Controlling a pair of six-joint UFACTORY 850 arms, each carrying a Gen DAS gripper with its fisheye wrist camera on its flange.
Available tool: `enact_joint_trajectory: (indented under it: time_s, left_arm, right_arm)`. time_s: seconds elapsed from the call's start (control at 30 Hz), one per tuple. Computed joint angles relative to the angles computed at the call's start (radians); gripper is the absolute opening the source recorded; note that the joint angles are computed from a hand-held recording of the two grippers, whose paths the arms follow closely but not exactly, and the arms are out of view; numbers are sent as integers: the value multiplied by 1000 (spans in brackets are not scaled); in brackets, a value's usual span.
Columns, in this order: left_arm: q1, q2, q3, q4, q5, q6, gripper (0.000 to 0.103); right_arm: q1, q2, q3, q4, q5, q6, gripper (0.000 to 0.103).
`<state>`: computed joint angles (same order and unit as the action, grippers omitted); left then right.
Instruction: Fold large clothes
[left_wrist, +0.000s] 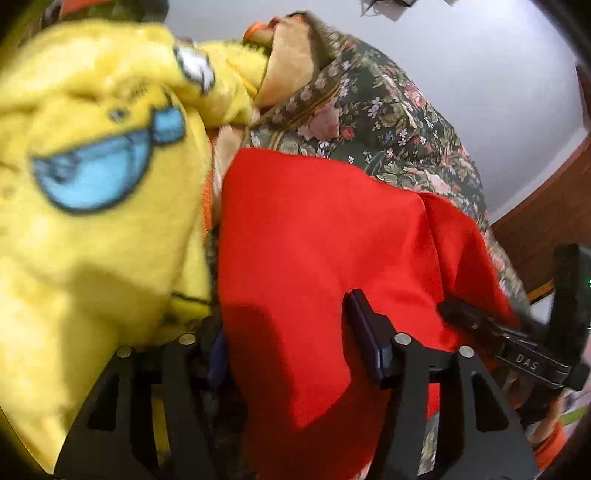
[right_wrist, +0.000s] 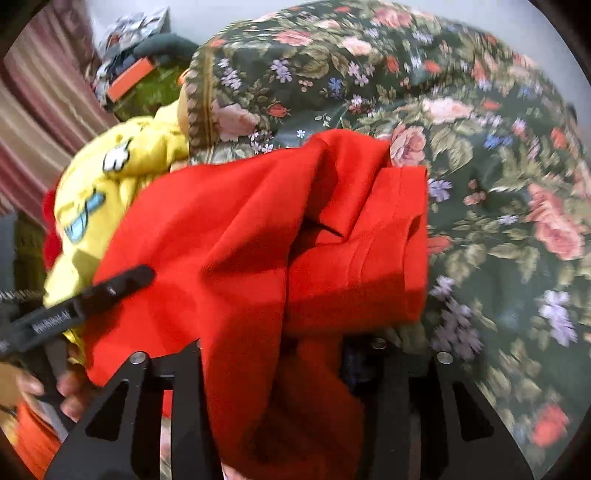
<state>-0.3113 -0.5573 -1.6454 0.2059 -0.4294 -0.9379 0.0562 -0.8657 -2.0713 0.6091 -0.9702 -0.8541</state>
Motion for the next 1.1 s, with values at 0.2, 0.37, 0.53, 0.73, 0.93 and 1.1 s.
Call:
enact_joint_trajectory:
  time_s: [0.2,0.37,0.53,0.73,0.93,1.1]
  left_arm:
    - [-86,58,30,342,-178,-179,64]
    - [-136,88,58,451,-311,-201,75]
    - [-167,123,60,459,-354,-222,75]
    - [-259,212,41,613,-403,-386,75]
    - [-401,266,-17,826,-520,-515,75]
    - [-553,308,-34,1026,-639,-618,75]
  right_arm:
    - [-2,160,210,-57,200,-121,40]
    - [-14,225,292,-99,360,-73,63]
    - [-49,252,288,-39,274,-101,63]
    - [-92,417,420,225,234,-370,63]
    - [-174,616,577,508,126,-648,63]
    - [-271,748,683,706,-18,-800,63]
